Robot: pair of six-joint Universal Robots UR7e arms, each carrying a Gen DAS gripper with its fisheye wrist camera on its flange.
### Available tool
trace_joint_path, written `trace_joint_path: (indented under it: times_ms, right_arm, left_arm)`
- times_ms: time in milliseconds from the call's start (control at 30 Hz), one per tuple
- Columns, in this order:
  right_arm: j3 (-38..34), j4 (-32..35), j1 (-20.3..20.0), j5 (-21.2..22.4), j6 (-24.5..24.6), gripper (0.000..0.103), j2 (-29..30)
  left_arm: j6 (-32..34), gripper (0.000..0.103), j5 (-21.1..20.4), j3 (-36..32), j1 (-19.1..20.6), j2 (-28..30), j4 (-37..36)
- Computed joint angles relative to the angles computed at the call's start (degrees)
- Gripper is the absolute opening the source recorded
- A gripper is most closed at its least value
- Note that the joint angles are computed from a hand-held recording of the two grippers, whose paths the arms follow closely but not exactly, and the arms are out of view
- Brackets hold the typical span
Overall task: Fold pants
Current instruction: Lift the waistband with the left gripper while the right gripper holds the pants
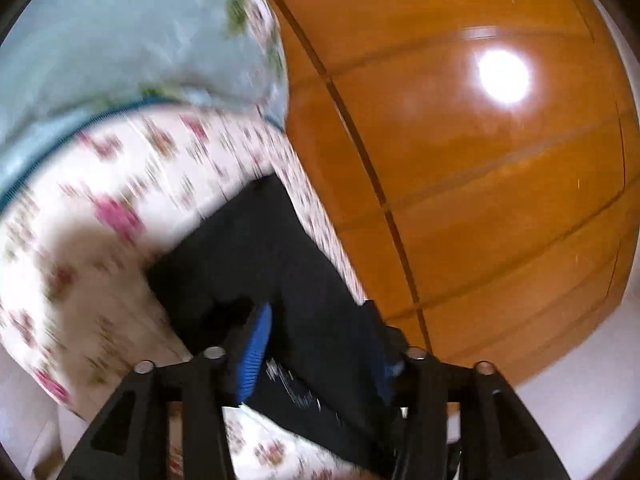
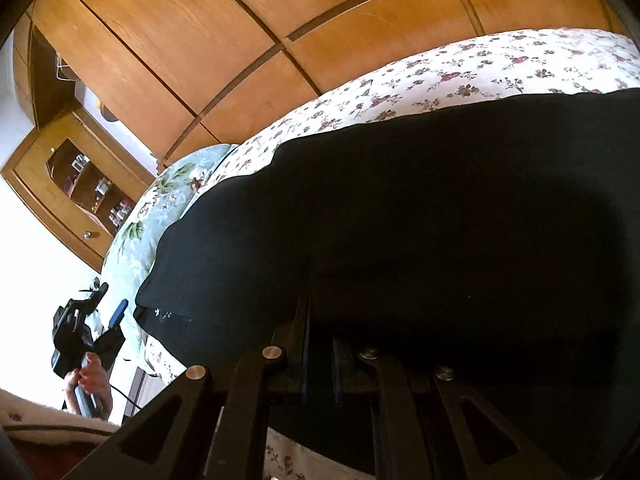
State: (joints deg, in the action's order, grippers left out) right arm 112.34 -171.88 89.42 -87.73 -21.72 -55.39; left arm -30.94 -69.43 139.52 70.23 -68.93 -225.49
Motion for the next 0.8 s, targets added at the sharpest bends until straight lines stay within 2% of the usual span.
trace_joint_path:
  times_ms: [100, 133, 200, 267, 333, 400, 500, 633, 667, 800]
  right_arm:
    - [0.2, 0.3, 0.0, 0.4, 0.4, 0.01, -0.4]
    - [0.1, 0.1, 0.3, 0.2, 0.8, 0.014, -0.3]
    - [0.6, -0.3, 0.1, 0.0, 1.6, 0.026, -1.0]
    - [1.4, -0.7, -0.7, 1.8, 3.3, 0.041, -2.1]
    - [2.6, -2.2, -1.8, 2.9, 5.7, 0.046, -3.6]
    - [3.7, -4.6, -2.9, 3.4, 8.4, 0.047, -4.6]
    - [4.8, -7.5, -5.5, 6.8, 13.6, 0.047, -5.5]
    - [5.1, -10.2, -7.3, 10.4, 20.0, 0.046, -5.4]
    - [5.0, -10.7, -7.4, 10.5, 20.8, 0.046, -5.3]
    - [5.1, -14.9, -7.8, 10.1, 23.8, 0.04, -4.6]
  left_arm:
    - [-3.3, 0.054, 1.1, -2.7, 0.3, 0.2, 10.0]
    - [-5.0, 0.054, 1.4, -3.4, 0.7, 0.5, 11.6]
    - [-7.9, 0.054, 0.9, -3.5, 1.5, 2.0, 9.1]
    - [-9.4, 0.054, 0.3, -3.4, 2.0, 3.3, 5.6]
    - [-9.6, 0.054, 0.3, -3.6, 2.2, 3.7, 4.8]
    - [-9.2, 0.054, 1.3, -3.8, 2.0, 4.1, 4.0]
    - [-9.3, 0.054, 2.9, -4.8, 1.4, 5.1, 3.2]
    - [-9.7, 0.054, 2.9, -6.4, 1.5, 6.1, 0.9]
    - [-9.6, 0.05, 3.0, -6.7, 1.5, 6.1, 0.9]
    - [-7.7, 0.019, 4.0, -7.3, 1.1, 5.9, 1.9]
